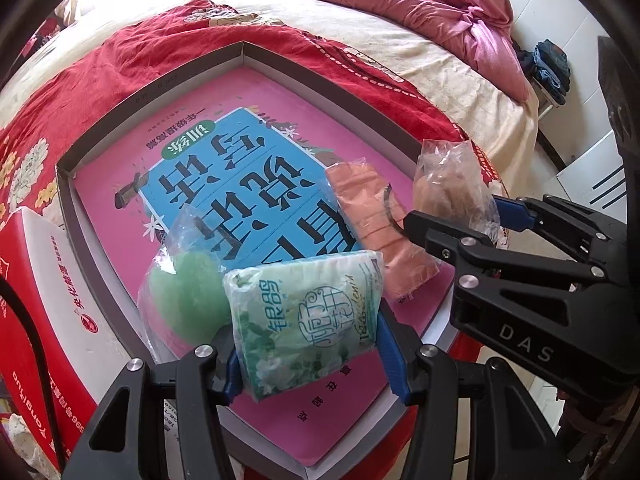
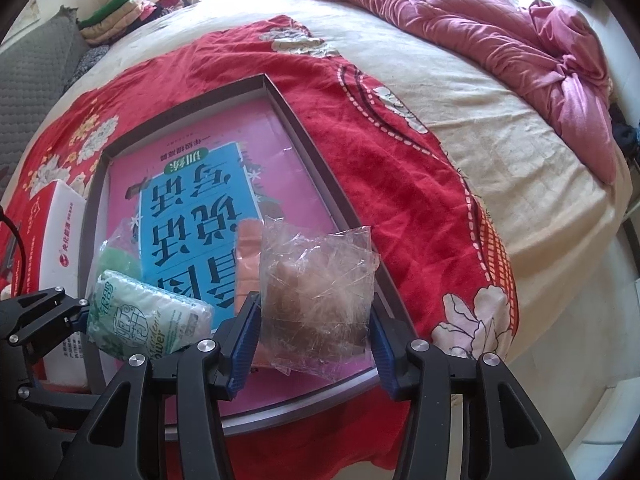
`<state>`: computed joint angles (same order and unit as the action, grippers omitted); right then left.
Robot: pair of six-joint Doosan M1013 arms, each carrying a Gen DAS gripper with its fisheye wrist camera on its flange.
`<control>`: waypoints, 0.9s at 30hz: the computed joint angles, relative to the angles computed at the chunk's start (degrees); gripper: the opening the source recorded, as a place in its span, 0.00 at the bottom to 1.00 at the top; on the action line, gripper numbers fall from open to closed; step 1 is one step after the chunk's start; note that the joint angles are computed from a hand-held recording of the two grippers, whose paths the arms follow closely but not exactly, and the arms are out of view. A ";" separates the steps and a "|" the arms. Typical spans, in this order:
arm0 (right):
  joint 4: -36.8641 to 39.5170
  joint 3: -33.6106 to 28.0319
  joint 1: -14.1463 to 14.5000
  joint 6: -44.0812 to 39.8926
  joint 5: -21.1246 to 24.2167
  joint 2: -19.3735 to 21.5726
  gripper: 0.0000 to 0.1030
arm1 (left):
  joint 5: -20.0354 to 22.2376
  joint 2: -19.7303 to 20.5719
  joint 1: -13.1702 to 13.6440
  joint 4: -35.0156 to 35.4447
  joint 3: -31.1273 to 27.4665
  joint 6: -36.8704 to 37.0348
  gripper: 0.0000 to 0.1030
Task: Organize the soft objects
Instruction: 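Lower the tissue pack into the tray and open the left tool while the right tool releases the clear bag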
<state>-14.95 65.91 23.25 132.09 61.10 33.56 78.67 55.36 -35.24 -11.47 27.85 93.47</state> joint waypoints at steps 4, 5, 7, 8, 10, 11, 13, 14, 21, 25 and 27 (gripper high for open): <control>-0.22 0.04 -0.08 0.78 0.12 0.00 0.51 | 0.04 0.11 -0.08 0.27 -0.18 -0.29 0.54; -0.45 0.11 -0.10 1.22 0.18 -0.04 0.51 | 0.13 0.17 -0.13 0.55 -0.26 -0.30 0.54; -0.45 0.24 -0.21 1.60 0.30 -0.11 0.52 | 0.07 0.15 -0.13 0.46 -0.21 -0.32 0.54; -0.46 0.28 -0.24 1.76 0.38 -0.12 0.52 | 0.18 0.21 -0.13 0.48 -0.32 -0.40 0.54; -1.12 0.02 -0.18 1.94 1.42 0.11 0.52 | 0.10 0.21 -0.14 0.56 -0.32 -0.56 0.54; -1.01 0.02 -0.23 1.94 1.50 0.15 0.52 | 0.19 0.28 -0.16 0.66 -0.44 -0.65 0.54; -0.54 0.33 -0.35 2.22 1.09 0.03 0.52 | 0.03 0.22 -0.17 0.72 -0.31 -0.78 0.54; -0.70 0.32 -0.31 2.24 1.11 0.05 0.53 | 0.23 0.29 -0.19 0.72 -0.44 -0.76 0.54; -0.50 0.55 -0.28 2.63 0.27 0.04 0.59 | 0.26 0.26 -0.24 0.96 -0.41 -0.88 0.54; -0.72 0.60 -0.21 3.09 0.03 -0.15 0.61 | 0.29 0.30 -0.22 0.99 -0.45 -1.01 0.54; -0.80 0.91 -0.19 3.40 -0.56 -0.45 0.63 | 0.42 0.38 -0.24 1.06 -0.59 -0.96 0.54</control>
<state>-15.75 66.82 23.06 135.49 60.53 33.10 79.09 55.74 -35.49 -10.41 27.26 92.52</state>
